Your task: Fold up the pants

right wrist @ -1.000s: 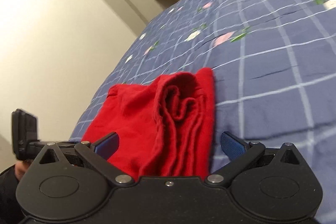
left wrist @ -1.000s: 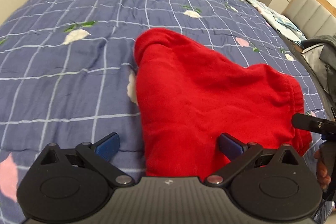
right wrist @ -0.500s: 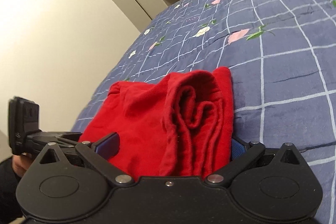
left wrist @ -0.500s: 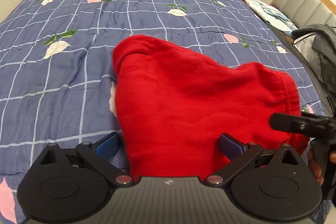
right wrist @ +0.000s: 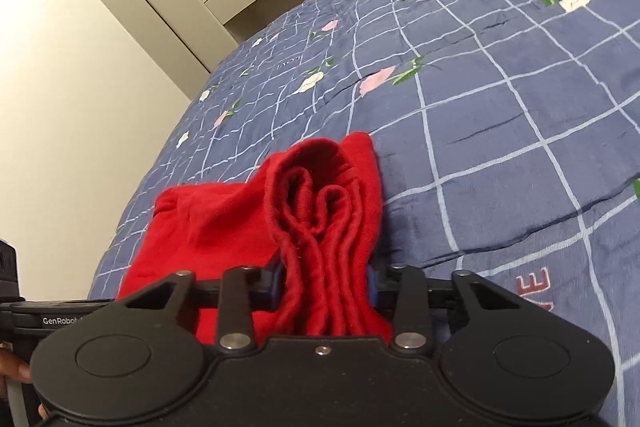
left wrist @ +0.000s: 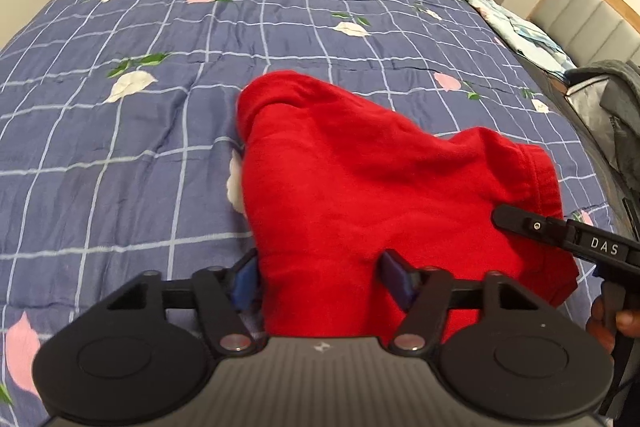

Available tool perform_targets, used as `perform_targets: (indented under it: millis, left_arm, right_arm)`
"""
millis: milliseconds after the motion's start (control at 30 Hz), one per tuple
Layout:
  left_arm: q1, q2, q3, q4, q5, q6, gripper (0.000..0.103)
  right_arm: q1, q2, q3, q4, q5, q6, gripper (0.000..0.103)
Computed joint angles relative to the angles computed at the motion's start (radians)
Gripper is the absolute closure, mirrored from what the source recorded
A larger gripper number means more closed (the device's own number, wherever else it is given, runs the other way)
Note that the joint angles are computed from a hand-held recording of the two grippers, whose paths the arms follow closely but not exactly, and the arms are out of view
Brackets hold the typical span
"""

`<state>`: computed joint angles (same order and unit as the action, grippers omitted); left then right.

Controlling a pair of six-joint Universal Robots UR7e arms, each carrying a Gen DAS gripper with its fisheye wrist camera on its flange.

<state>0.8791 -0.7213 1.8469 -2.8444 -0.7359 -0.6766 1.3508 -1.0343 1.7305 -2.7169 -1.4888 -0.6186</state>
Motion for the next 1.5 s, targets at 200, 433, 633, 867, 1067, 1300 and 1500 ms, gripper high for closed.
perform_targets:
  millis: [200,433,633,867,1067,1300,1500]
  left_arm:
    - [-0.024,-0.032,0.038,0.002,0.007,-0.049,0.067]
    - [-0.067,-0.080,0.092,0.018,0.009,-0.114,0.077]
    - [-0.120,-0.156,0.176,0.049,0.071,-0.186,0.077]
    - [-0.170,-0.320,0.295,0.230,0.161,-0.357,0.077]
    - [-0.156,-0.418,0.364,0.369,0.171,-0.490,0.077]
    - [-0.134,-0.414,0.429,0.258,0.167,-0.488,0.076]
    - [-0.140,-0.403,0.435,0.252,0.180,-0.497,0.075]
  right_arm:
    - [0.037,-0.040,0.053,-0.048,-0.038,-0.009,0.075]
    - [0.073,-0.127,0.125,-0.038,-0.019,-0.046,0.077]
    - [0.113,-0.169,0.171,-0.031,-0.004,-0.080,0.077]
    - [0.161,-0.151,0.206,-0.027,0.043,-0.068,0.077]
    - [0.215,-0.073,0.235,-0.074,-0.032,-0.059,0.076]
    - [0.234,-0.005,0.261,-0.156,-0.129,-0.083,0.075]
    - [0.231,-0.005,0.250,-0.141,-0.152,-0.124,0.070]
